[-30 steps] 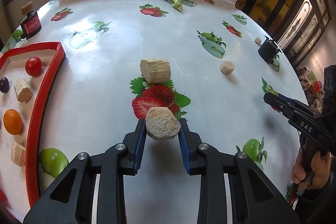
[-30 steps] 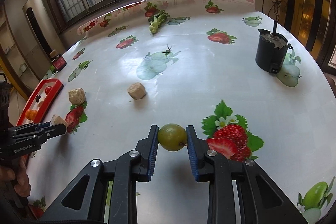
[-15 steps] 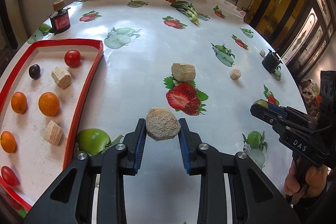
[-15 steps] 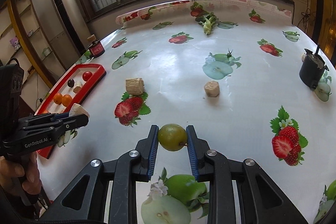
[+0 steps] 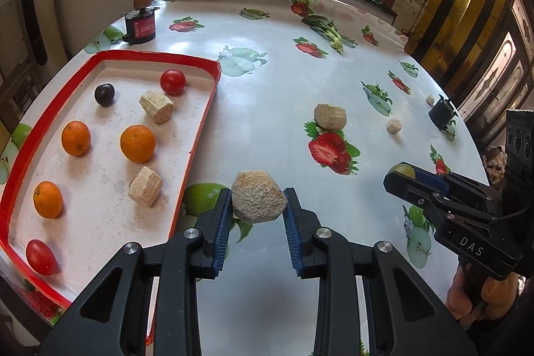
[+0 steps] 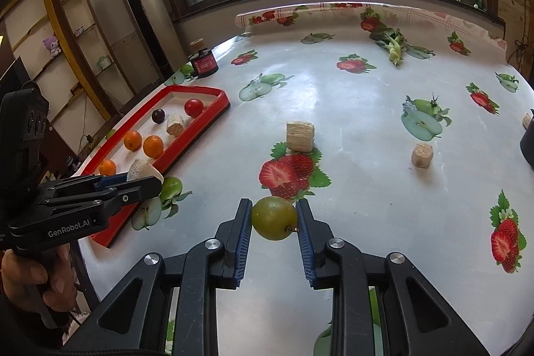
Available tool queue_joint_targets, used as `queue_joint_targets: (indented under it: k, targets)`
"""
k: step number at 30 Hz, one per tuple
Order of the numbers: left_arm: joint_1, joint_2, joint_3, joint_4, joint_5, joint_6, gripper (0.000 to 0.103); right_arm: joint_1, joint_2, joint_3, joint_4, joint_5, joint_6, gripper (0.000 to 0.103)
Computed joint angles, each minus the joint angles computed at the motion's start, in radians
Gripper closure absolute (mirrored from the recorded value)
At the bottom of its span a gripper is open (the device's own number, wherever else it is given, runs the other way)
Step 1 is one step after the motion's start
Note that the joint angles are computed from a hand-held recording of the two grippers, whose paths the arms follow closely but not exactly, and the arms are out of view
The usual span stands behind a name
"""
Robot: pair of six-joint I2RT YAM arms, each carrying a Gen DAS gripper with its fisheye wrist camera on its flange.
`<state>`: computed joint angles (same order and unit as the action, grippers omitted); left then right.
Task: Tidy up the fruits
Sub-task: 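Carry the beige block and green grape with both grippers over the tray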
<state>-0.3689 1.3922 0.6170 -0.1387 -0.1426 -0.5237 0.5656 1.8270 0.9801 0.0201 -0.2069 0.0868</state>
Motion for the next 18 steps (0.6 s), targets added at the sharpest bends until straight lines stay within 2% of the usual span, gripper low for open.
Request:
queue_joint_targets:
  k: [18]
  targets:
    - [0.159, -0.14, -0.107, -0.02, 0.053, 0.049, 0.075, 0.126, 0.084, 0.122, -0.044, 0.027, 0.013, 0.076]
